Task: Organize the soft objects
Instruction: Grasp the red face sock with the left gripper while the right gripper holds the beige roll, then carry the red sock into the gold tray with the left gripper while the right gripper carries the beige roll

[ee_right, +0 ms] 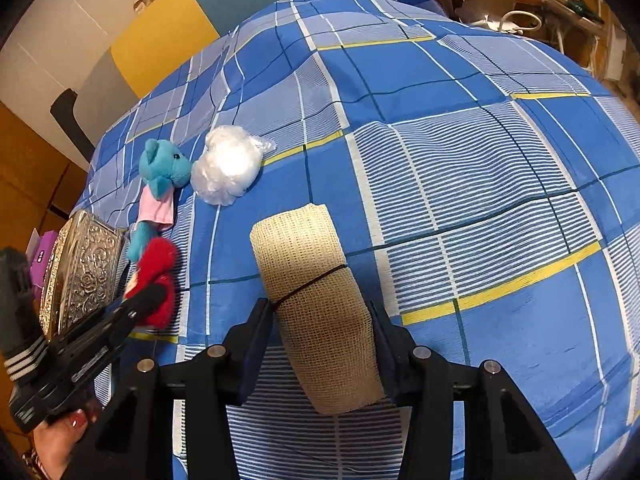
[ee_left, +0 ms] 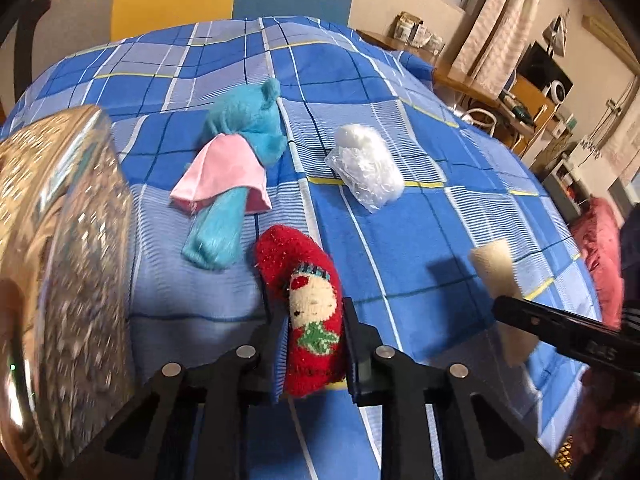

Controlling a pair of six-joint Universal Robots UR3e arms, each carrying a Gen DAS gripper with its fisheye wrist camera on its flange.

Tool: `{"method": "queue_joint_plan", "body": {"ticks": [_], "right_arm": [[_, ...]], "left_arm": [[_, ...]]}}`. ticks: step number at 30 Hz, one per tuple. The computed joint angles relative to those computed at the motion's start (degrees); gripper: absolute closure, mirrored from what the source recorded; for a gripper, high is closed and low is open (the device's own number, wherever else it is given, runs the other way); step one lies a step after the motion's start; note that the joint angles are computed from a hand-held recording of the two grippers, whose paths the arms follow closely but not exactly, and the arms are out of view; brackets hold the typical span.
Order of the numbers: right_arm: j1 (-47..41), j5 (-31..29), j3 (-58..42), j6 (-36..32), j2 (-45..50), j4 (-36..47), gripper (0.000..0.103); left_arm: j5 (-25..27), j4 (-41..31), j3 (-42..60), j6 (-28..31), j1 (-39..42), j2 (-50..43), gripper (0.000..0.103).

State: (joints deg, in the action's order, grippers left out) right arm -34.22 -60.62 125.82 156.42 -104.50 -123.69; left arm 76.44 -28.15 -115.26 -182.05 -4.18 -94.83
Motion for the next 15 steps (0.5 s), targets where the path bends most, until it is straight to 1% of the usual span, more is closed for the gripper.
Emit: {"method": "queue_joint_plan", "body": {"ticks": [4,7,9,11,15], "right_arm": [[0.4,-0.1,0.4,-0.3,-0.5,-1.2,0.054],[0.8,-0.2,0.9,-0.7,-1.0,-2.1,0.054],[1.0,-0.3,1.2,-0.9,-1.2,-2.7,0.054],[1.2,-0.4,1.3,-0.8,-1.2,-3.4,0.054],[1.8,-1.3,1.7,-0.6,-1.0,-5.2,0.054]], "left_arm": [[-2.1,-0.7,-5.4,1.3,0.8,7.3,0.081],[-5.2,-3.7,-10.3,3.0,2.6,15.2,0.081],[-7.9,-7.8,-13.9,4.1,5.0,22.7,0.081],[-10.0,-12.0,-15.8,5.3,6.9,28.1,0.081],[-14.5,-26.6,-18.2,12.1,13.0,43.1,0.081]]}}
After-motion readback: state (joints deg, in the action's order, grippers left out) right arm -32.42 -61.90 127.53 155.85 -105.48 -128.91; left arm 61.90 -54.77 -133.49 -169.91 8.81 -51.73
